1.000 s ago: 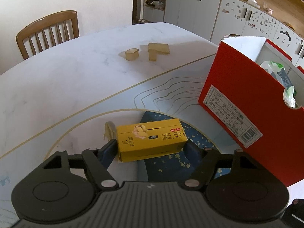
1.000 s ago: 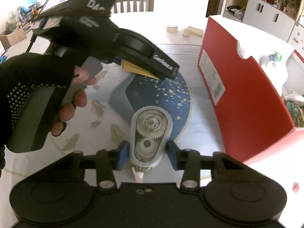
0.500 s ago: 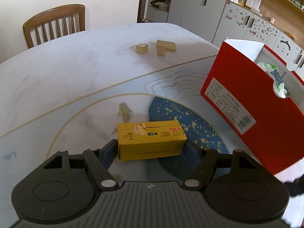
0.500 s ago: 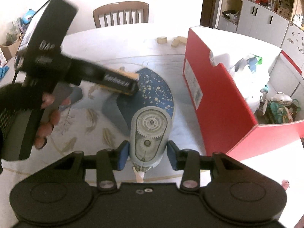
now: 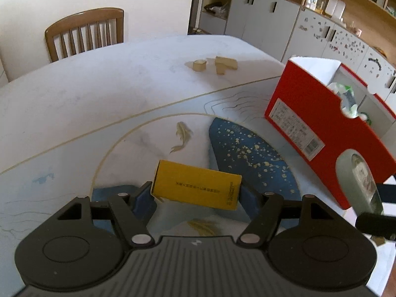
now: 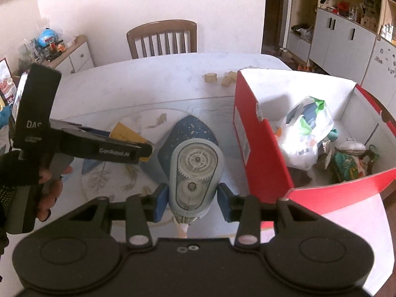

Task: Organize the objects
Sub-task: 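Carry the yellow box and tape dispenser with both grippers into the shoebox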

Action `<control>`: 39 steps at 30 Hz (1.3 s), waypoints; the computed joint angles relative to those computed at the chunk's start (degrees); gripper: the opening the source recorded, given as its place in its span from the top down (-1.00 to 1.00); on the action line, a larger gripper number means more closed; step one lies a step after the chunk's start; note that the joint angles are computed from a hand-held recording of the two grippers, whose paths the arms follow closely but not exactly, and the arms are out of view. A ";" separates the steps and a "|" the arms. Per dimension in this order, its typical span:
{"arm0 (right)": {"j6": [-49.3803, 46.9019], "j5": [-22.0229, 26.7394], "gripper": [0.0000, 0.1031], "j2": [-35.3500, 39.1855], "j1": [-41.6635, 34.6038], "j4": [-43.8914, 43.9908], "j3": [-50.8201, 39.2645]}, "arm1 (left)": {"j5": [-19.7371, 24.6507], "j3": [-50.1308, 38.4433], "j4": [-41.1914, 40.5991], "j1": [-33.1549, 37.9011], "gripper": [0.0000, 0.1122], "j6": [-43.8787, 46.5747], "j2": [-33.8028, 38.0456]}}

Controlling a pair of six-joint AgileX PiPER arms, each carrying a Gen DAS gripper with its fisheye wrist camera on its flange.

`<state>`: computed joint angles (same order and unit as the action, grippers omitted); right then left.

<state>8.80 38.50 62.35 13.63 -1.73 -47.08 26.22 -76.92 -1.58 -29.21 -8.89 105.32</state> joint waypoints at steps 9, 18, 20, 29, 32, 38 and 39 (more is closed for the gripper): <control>-9.16 4.35 0.20 -2.30 -7.59 7.40 -3.69 | 3.35 0.32 -2.69 -1.46 -0.30 1.58 -6.33; -21.70 7.74 0.20 -2.46 -18.74 16.29 -7.87 | 7.49 -7.80 -2.73 -4.95 -0.30 1.31 -7.55; -24.99 8.11 0.20 -2.11 -21.72 18.61 -8.74 | 8.36 -10.49 -1.61 -6.24 -0.30 0.22 -6.65; -42.22 11.54 0.20 2.74 -38.54 31.36 -13.20 | 13.45 -24.22 2.51 -12.25 -0.30 -3.60 0.82; -47.61 12.94 0.20 5.05 -43.51 34.73 -14.65 | 15.47 -29.20 3.77 -14.08 -0.30 -4.96 3.94; -55.89 15.28 0.20 10.58 -51.02 39.92 -17.85 | 20.74 -41.84 5.63 -17.58 -0.30 -6.50 11.71; -57.10 15.66 0.20 11.60 -51.99 40.59 -18.50 | 22.04 -44.76 6.02 -18.26 -0.30 -6.75 13.44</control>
<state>-48.30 54.17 73.95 -38.36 38.86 -65.58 48.26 -121.68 4.44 -47.48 -15.64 118.77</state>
